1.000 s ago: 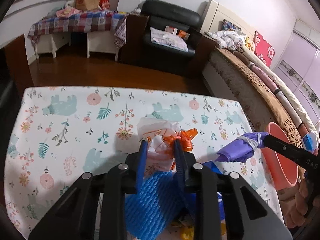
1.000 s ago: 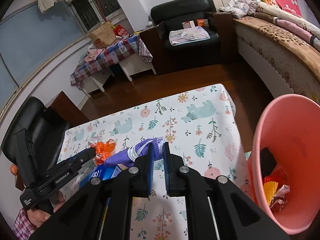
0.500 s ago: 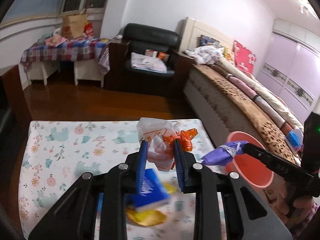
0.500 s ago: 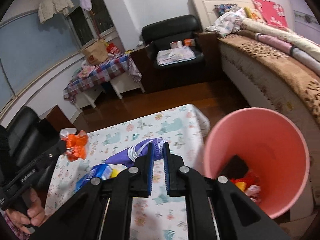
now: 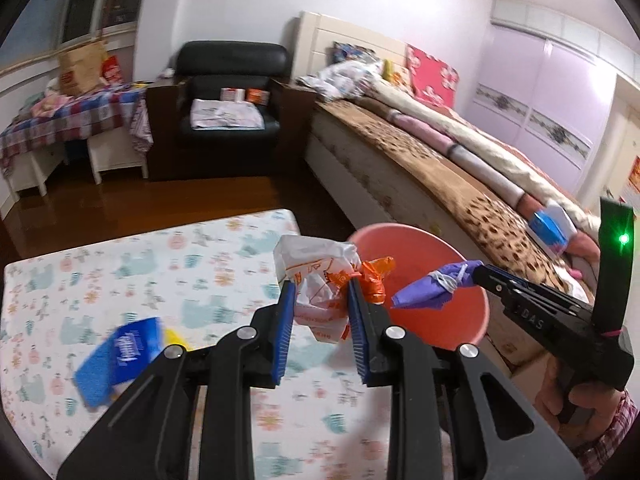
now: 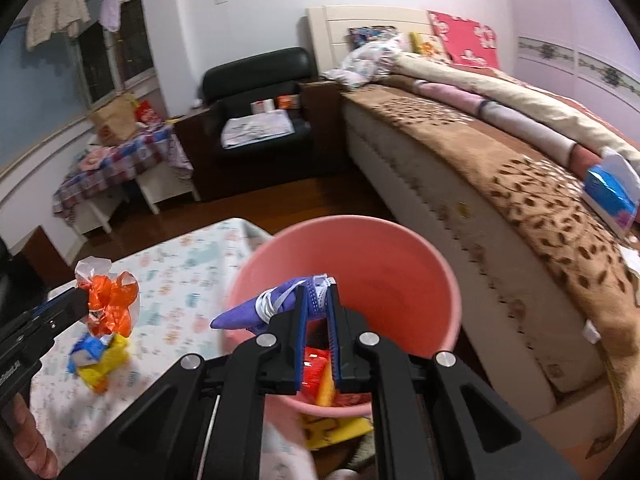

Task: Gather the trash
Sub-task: 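Carry the white bag and purple wrapper over the pink bucket, then open both grippers to drop the bag and purple wrapper into the bucket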

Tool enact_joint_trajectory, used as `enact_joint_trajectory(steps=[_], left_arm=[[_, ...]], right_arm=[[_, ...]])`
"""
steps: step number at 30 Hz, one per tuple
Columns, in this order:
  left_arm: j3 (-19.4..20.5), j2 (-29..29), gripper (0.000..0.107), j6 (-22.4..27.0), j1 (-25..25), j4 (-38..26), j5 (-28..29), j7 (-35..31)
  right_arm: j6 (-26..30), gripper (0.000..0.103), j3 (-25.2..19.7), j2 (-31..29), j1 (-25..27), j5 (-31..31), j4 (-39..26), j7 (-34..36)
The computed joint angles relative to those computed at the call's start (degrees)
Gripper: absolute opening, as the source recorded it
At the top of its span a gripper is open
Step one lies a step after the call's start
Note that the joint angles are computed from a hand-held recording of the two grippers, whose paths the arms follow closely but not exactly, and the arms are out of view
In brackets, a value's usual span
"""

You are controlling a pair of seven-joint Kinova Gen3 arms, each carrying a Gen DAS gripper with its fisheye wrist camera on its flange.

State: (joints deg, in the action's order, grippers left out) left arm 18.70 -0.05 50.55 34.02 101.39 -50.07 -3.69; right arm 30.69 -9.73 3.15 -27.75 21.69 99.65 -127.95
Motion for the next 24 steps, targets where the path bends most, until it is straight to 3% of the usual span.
enact_joint_trajectory(steps=[7,15,24], left_arm=[[-1.46,6.11,0.026,-0.54,3.31,-5.55,1.33,-4.37],[-5.60,12.77,0.026,1.08,7.76,-11.75,5.04,-11.56],[-9.58,14.45,0.027,0.50,10.48,-13.20,7.08,-12.58]], right_arm=[[-0.47,0.009,1.23,-0.61,2.28,0.00,2.15,0.18],[-1.43,0.010,1.87,-0.03,5.01,-4.95,2.97,5.71],[-2.19,0.011,2.15,0.31,5.93,-8.07,3.23,8.78]])
